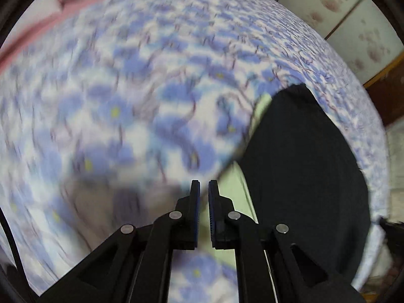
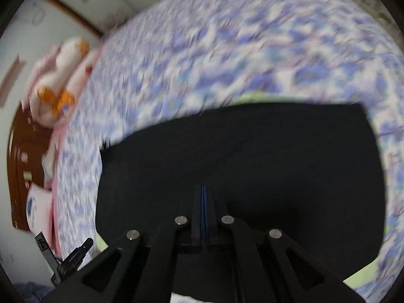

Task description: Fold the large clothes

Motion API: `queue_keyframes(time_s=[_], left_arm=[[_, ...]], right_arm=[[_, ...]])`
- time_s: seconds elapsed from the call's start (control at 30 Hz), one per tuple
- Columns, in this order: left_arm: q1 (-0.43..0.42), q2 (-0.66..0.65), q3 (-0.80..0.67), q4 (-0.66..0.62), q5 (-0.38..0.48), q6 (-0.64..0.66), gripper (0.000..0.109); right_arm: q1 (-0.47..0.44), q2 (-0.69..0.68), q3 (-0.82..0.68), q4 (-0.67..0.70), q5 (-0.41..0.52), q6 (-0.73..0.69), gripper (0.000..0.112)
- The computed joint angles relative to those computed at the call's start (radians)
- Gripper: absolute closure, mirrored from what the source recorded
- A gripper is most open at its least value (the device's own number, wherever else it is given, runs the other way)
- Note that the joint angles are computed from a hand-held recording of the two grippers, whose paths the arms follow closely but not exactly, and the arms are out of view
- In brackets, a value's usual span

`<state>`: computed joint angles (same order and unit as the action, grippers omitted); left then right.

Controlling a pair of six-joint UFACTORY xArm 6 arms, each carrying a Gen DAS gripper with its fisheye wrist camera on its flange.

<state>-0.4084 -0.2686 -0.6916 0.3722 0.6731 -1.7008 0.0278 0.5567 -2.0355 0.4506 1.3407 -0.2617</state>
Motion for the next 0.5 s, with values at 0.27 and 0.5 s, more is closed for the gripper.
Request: queue_keyframes(time_s=[0.27, 0.5], left_arm=[[-0.051, -0.093, 0.179, -0.117, -0.284, -0.013, 0.098], [-0.071, -0.042, 0.323, -0.199, -0.686, -0.061, 0.095]], right_arm=[[0.035, 0.092, 0.021, -0.072, 0.097, 0.2, 0.112], [0.09, 0.184, -0.104, -0.199, 0.19, 0.186, 0.112]])
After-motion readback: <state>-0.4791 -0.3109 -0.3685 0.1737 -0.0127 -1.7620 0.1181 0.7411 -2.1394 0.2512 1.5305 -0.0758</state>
